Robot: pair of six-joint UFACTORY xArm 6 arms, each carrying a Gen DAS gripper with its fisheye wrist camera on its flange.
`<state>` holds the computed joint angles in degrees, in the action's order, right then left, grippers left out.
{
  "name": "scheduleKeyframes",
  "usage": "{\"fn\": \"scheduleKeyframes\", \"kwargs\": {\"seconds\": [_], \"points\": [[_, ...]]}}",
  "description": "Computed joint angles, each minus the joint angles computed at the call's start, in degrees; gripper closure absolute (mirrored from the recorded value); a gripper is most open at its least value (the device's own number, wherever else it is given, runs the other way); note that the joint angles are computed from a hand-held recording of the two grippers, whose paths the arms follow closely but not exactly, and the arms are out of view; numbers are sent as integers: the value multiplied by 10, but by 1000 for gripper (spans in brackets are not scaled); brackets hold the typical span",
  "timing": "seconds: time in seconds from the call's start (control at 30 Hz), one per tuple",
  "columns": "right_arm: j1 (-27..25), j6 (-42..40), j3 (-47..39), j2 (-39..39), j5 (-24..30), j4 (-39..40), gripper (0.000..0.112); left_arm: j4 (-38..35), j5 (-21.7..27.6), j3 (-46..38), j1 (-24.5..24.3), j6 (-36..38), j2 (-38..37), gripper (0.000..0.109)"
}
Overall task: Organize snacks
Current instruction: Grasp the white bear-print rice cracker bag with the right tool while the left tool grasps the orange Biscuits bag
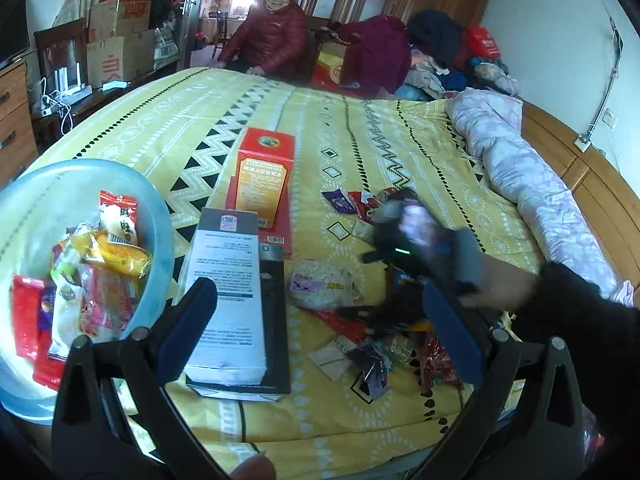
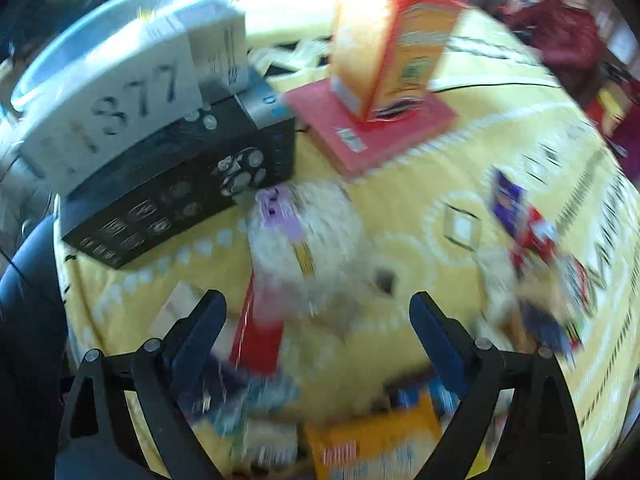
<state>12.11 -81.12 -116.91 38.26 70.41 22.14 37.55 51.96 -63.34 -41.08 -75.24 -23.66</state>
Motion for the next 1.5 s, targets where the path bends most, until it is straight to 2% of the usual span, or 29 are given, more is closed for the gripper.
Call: {"fn": "scheduleKeyframes", "kwargs": {"seconds": [0.2, 0.27, 0.33, 0.37, 0.43, 0.5, 0.53, 0.6, 0.7, 0.77, 0.9, 1.0, 1.07, 1.13, 1.23, 1.27, 1.3, 1.4, 1.5], "points": [[51, 60, -202, 147, 81, -72, 18, -35, -38, 28, 25, 43, -11, 6], [55, 78, -263, 187, 117, -80, 22, -45, -50, 32, 31, 53, -7, 6], [49, 80, -253, 182, 114, -63, 28, -50, -62, 37, 33, 54, -6, 6], [40, 89, -273, 190, 131, -44, 30, -54, -66, 35, 32, 56, -1, 6], [14, 107, -272, 178, 137, 5, 30, -61, -72, 31, 27, 62, 9, 6], [-19, 134, -319, 189, 170, 54, 30, -78, -83, 21, 22, 80, 26, 6], [-35, 141, -320, 183, 174, 77, 30, -88, -90, 10, 16, 91, 42, 6], [-75, 148, -265, 137, 152, 121, 30, -115, -112, -10, 10, 127, 74, 6], [-147, 161, -190, 81, 125, 179, 30, -231, -147, -58, 12, 251, 155, 6], [-190, 180, -182, 76, 115, 200, 30, -328, -161, -99, 17, 333, 223, 7], [-258, 214, -99, 37, 79, 218, 29, -429, -178, -177, 32, 384, 328, 7], [-298, 244, -86, 42, 82, 236, 29, -524, -170, -245, 43, 434, 414, 8], [-310, 248, -55, 33, 75, 244, 29, -516, -141, -289, 44, 416, 463, 14], [-317, 247, -36, 27, 75, 245, 29, -514, -141, -301, 40, 401, 478, 20], [-323, 233, -7, 17, 71, 248, 29, -440, -133, -329, 29, 345, 499, 22], [-324, 231, -3, 17, 71, 249, 29, -418, -127, -338, 26, 331, 505, 26], [-325, 229, 1, 16, 72, 251, 29, -404, -118, -347, 25, 322, 510, 35], [-326, 221, 18, 8, 66, 264, 29, -362, -118, -342, 20, 299, 505, 36], [-327, 206, 50, -14, 50, 277, 29, -272, -107, -323, 9, 248, 477, 36]]}}
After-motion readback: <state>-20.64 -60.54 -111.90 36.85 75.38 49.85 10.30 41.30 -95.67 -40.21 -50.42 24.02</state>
